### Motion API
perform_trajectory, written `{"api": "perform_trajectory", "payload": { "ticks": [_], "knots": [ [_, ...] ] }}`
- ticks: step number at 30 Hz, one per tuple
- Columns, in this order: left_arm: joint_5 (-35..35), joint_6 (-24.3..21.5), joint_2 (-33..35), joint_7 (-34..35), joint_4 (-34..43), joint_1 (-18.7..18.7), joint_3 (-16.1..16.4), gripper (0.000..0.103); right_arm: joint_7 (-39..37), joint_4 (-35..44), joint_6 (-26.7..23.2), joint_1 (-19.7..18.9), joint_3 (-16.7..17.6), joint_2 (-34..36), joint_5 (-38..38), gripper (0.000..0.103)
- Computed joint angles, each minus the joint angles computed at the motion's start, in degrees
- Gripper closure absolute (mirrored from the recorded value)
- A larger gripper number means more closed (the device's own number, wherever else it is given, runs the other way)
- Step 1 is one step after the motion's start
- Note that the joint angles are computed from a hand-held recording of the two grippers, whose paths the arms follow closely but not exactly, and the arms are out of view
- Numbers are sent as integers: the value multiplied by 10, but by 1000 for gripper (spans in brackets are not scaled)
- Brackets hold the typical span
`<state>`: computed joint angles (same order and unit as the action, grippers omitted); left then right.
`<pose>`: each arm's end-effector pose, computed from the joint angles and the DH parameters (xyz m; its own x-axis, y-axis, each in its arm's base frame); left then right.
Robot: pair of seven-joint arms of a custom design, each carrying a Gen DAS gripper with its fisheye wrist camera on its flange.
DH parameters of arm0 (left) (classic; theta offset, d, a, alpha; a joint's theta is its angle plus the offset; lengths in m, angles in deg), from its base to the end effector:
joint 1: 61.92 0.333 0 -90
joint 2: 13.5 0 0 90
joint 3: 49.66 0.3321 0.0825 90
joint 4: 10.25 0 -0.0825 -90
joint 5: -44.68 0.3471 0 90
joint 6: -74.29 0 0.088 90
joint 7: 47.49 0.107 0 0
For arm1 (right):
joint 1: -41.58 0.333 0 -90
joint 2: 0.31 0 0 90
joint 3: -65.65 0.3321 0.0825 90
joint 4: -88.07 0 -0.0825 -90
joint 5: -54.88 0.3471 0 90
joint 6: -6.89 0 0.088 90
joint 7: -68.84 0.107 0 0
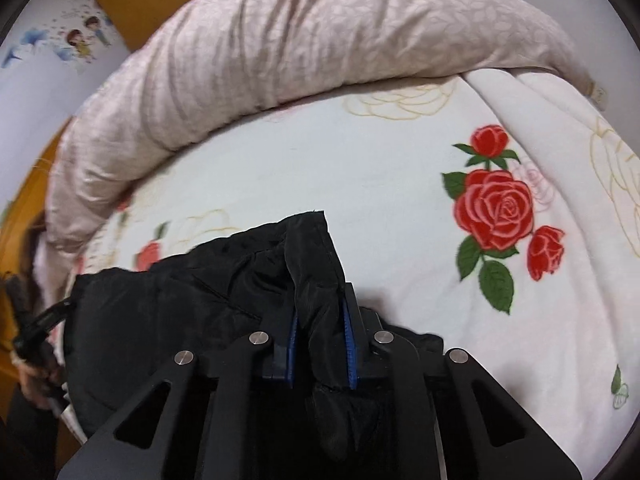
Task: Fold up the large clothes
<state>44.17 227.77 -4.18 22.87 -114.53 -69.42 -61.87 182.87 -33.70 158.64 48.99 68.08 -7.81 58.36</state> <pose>0.5885 -0.2004 0.5604 -0.0661 -0.9644 0.2562 -0.7997 -0.1023 -0.5916 0.5161 0.0890 0.5741 -0.1886 -0.9374 -0.2928 -0.7808 0.3239 -0.5343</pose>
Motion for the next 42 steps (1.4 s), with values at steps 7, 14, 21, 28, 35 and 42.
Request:
{"api": "perform_trajectory", "payload": {
  "ticks": [7,14,21,28,35,42],
  "knots": [
    [138,6,45,-125,5,-32,30,75,55,32,-27,7,-2,67,-93,84],
    [193,-3,60,-170,20,-39,34,71,91,42,-35,22,-14,82,-145,79],
    [170,-15,14,-148,9,-18,23,47,139,21,-31,10,-4,12,-197,64],
    [168,27,-53,-146,-16,-11,20,37,157,23,-13,2,42,-39,-250,57],
    [34,5,8,37,35,-57,-36,29,95,67,-36,52,47,53,-186,56],
    [123,-7,95,-38,97,-101,-9,27,112,87,-25,77,11,109,-221,54]
  ]
}}
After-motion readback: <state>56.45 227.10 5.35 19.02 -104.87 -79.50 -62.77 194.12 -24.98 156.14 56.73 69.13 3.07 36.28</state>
